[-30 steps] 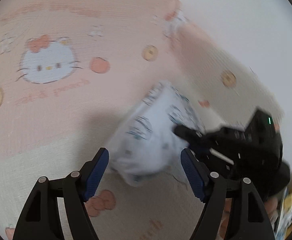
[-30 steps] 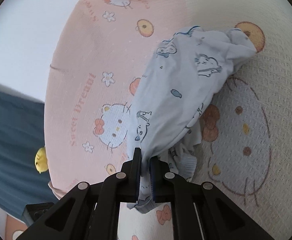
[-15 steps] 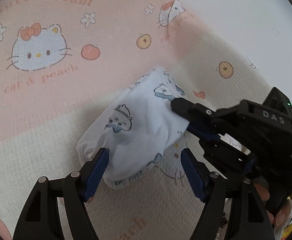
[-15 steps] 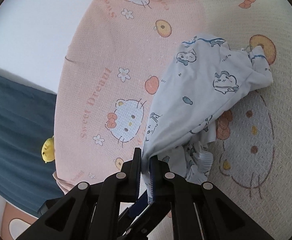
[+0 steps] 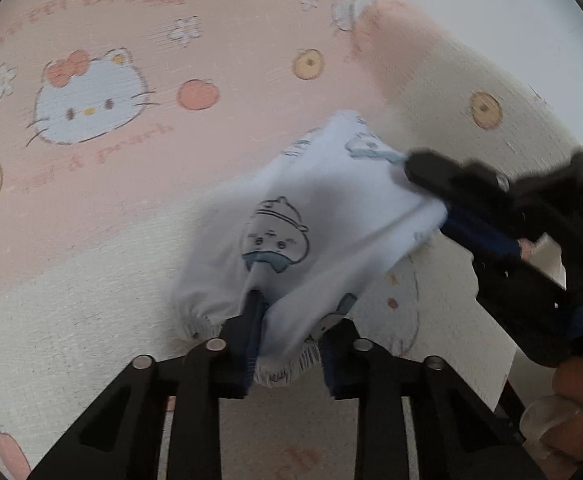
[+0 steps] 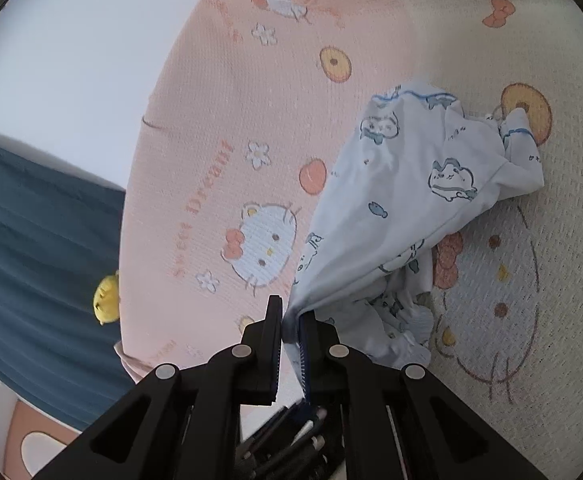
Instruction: Fold clothes
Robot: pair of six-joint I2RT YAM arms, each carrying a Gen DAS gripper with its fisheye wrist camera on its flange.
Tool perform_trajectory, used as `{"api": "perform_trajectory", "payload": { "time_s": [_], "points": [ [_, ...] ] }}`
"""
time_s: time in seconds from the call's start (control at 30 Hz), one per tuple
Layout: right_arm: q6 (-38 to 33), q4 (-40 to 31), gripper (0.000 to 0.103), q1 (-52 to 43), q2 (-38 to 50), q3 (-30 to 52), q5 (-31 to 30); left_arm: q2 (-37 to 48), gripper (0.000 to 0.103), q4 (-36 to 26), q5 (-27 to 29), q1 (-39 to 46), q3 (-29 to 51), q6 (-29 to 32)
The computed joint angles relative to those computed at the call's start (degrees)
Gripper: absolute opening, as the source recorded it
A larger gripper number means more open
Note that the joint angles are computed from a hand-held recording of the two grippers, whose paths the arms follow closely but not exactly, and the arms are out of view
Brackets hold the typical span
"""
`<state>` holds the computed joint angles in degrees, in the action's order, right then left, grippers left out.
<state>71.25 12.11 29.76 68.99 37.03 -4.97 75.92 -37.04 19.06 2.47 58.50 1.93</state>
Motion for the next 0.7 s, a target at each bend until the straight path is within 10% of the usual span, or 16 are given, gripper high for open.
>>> {"api": "perform_trajectory", "payload": {
  "time_s": [0.17, 0.27, 0.7],
  "points": [
    [0.99, -3.37, 0.015, -0.56, -0.48, 0.63, 0.58, 0.53, 0.014, -1.48, 5.05, 6.90, 1.45, 0.00],
    [2.34, -5.66, 0.059, -1.68, -1.45, 0.29, 1.17, 0.93, 0.012, -2.16, 5.62, 9.77, 2.19, 1.69],
    [9.97, -5.98, 0.059, -10.73, -1.83, -5.01, -4.32, 0.76, 0.012, -2.71, 3.60, 11.25, 3.52, 4.15]
  ]
}}
